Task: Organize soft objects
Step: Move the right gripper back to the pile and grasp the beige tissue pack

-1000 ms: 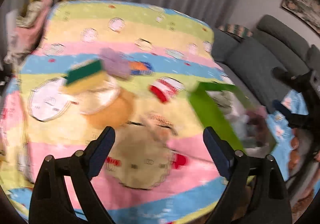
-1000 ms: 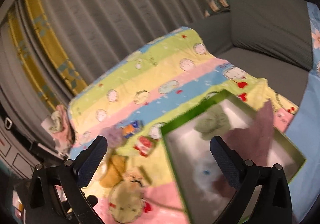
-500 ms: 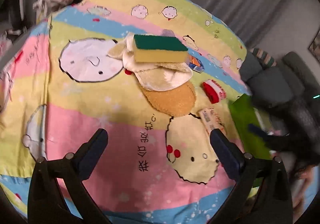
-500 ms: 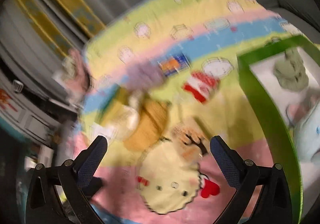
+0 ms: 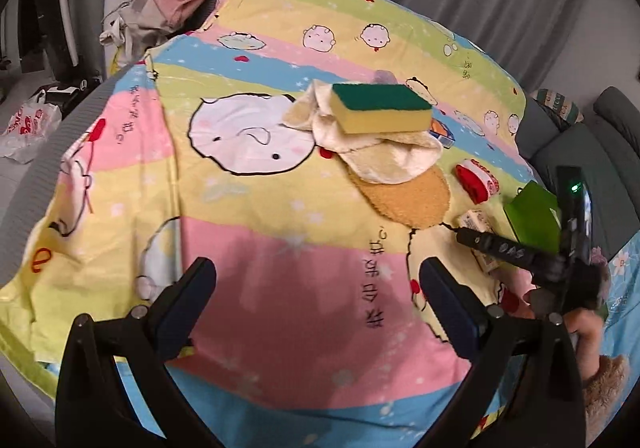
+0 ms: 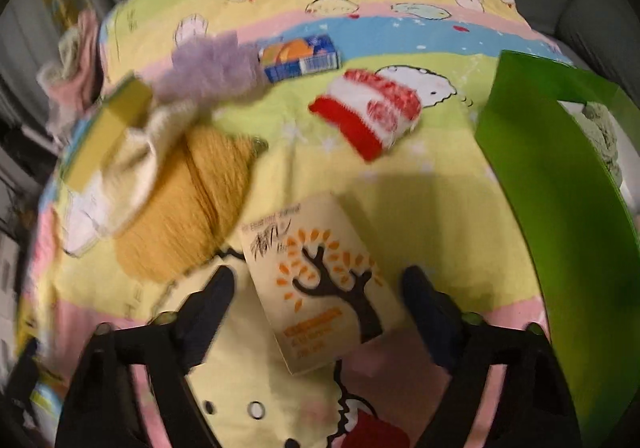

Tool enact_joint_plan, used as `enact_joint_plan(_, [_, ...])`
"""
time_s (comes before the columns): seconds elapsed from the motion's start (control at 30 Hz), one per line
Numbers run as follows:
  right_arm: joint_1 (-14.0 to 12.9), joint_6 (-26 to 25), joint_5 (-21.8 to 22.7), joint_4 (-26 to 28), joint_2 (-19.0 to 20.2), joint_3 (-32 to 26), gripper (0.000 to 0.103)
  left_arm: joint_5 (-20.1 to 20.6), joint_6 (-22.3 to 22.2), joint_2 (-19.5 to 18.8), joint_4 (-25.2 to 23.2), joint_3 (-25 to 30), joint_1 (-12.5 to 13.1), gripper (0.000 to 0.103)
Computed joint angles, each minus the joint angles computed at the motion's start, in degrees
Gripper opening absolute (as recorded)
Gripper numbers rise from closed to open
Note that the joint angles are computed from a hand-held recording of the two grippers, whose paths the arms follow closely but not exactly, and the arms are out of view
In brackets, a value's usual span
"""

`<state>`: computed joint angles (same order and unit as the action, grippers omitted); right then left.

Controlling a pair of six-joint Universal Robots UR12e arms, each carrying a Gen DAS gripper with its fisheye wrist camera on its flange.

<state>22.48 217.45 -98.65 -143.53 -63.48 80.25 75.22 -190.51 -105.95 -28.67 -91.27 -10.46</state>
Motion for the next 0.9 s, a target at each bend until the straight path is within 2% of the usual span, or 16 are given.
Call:
enact_joint_plan(0.03, [0.58, -0.94, -2.18, 1.12, 0.43, -0.61, 0.071, -0.05, 0.12, 0.16, 0.13, -0.16, 0.17, 0.101])
enact_joint_plan(0.07, [1.41, -1.72, -5.72, 1.70, 0.84, -1.16, 0.067, -0.01, 0.10, 0.34, 0.34, -0.38, 0.32, 0.101])
enact_joint_plan(0.1, [1.83, -2.03, -7.16, 2.01, 1.00, -1.43, 0.066, -0.07, 0.04, 0.51, 0.62, -0.61, 0.51, 0.101])
enact_joint_plan(0.17, [2.21, -2.32, -5.82, -0.62, 0.82, -0.82, 0.064, 0.20, -0.59, 0.77, 0.94, -0.96, 0.87, 0.101])
enact_joint_plan(0.23, [2.60, -4.12, -2.61, -3.82, 0.66, -0.32, 0.063, 0.44, -1.35, 0.87, 0.58, -0.94, 1.20, 0.101])
enact_joint_plan(0.37, [4.10, -7.29, 1.55, -7.08, 0.70, -0.70, 0.063, -0.70, -2.79, 1.27, 1.50, -1.53, 1.85, 0.101])
enact_joint_plan(0.53, [4.04, -4.00, 11.57, -9.35, 1.05, -0.77, 0.064, 0.05, -3.25, 1.23, 0.56, -1.25, 2.01, 0.101])
enact_joint_plan(0.6, [4.53, -4.21, 10.84, -7.05, 1.73, -1.97, 0.064, 0.13, -3.80, 1.21, 0.23, -1.19, 2.06, 0.101])
enact_joint_plan(0.67, [5.19, -5.88, 8.52, -1.63, 2.45, -3.96, 0.066, -1.04, -4.05, 1.21, -0.14, -1.19, 2.26, 0.101])
enact_joint_plan(0.7, [5.23, -6.35, 8.16, -0.70, 2.49, -4.22, 0.068, -1.58, -4.02, 1.18, -0.59, -1.13, 2.35, 0.101])
enact_joint_plan(0.73, [5.28, -7.31, 7.83, 0.00, 2.40, -4.30, 0.075, -1.77, -3.89, 1.15, -1.18, -1.03, 2.37, 0.101])
enact_joint_plan(0.77, [5.24, -8.08, 7.60, -0.13, 2.16, -4.10, 0.081, -1.76, -3.84, 1.13, -1.42, -0.99, 2.36, 0.101])
enact_joint_plan(0.83, [4.91, -7.97, 7.41, -3.26, 0.92, -2.35, 0.083, -1.68, -3.83, 0.99, -2.08, -0.74, 2.25, 0.100])
enact_joint_plan(0.9, [4.10, -7.39, 9.39, -6.86, -0.25, -0.47, 0.083, -2.26, -3.87, 0.84, -2.56, -0.49, 2.19, 0.099])
